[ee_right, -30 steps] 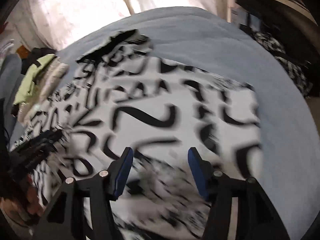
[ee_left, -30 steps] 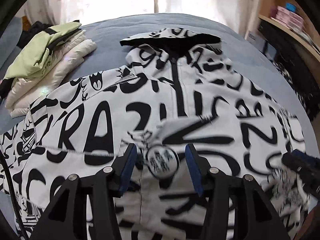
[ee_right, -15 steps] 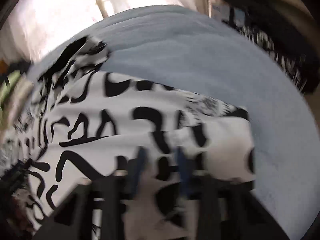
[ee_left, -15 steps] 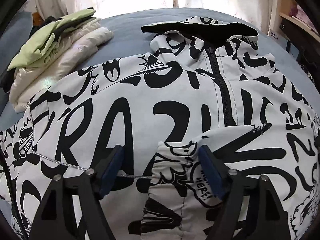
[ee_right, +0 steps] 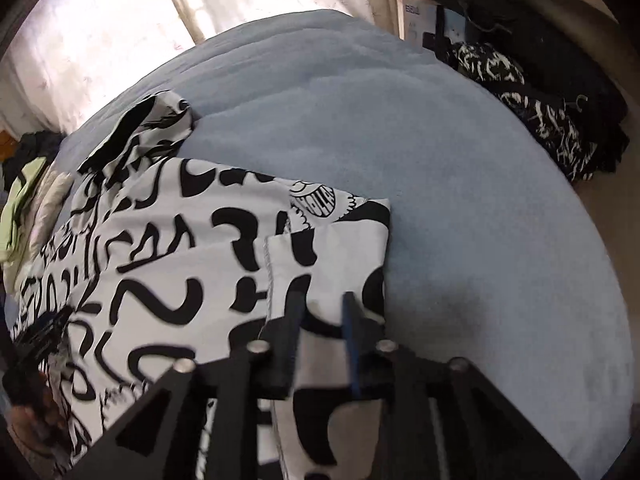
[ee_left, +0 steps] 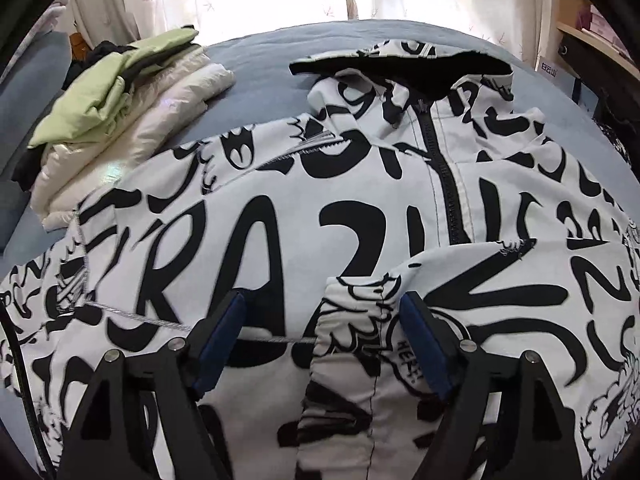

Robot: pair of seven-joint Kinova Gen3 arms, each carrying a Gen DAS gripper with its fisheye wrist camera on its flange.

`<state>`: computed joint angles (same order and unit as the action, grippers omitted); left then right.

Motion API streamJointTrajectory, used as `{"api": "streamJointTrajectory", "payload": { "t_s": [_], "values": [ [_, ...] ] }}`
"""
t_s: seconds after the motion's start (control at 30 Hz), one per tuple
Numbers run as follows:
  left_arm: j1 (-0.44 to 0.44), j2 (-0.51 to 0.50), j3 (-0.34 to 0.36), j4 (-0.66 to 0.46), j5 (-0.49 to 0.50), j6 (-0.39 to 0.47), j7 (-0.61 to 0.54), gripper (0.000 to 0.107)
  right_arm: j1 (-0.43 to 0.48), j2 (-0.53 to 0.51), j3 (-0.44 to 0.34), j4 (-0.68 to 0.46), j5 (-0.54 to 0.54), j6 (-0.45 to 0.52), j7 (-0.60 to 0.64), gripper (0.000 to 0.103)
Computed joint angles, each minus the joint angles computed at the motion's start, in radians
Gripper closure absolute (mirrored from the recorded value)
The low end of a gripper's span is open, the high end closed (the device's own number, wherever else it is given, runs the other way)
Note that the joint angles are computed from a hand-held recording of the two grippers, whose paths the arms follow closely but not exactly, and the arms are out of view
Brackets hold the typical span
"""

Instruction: Fold large clothes

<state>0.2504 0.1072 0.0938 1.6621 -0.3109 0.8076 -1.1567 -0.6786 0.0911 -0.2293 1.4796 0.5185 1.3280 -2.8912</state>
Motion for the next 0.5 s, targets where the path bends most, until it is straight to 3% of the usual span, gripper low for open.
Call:
{"api": "streamJointTrajectory", "payload": {
  "t_s": [0.2, 0.5],
  "values": [
    [-0.010, -0.091, 0.016, 0.018, 0.022, 0.017, -0.046, 0.029, -0.060, -0.006, -0.039, -0.065, 0.029, 0.064, -0.042, 0.065],
    [-0.054, -0.269, 0.039, 0.041, 0.150, 0.078, -0.184, 0.029, -0.184, 0.033, -0.065, -0.138, 0.038, 0.131, -0.124, 0.065]
  ]
}}
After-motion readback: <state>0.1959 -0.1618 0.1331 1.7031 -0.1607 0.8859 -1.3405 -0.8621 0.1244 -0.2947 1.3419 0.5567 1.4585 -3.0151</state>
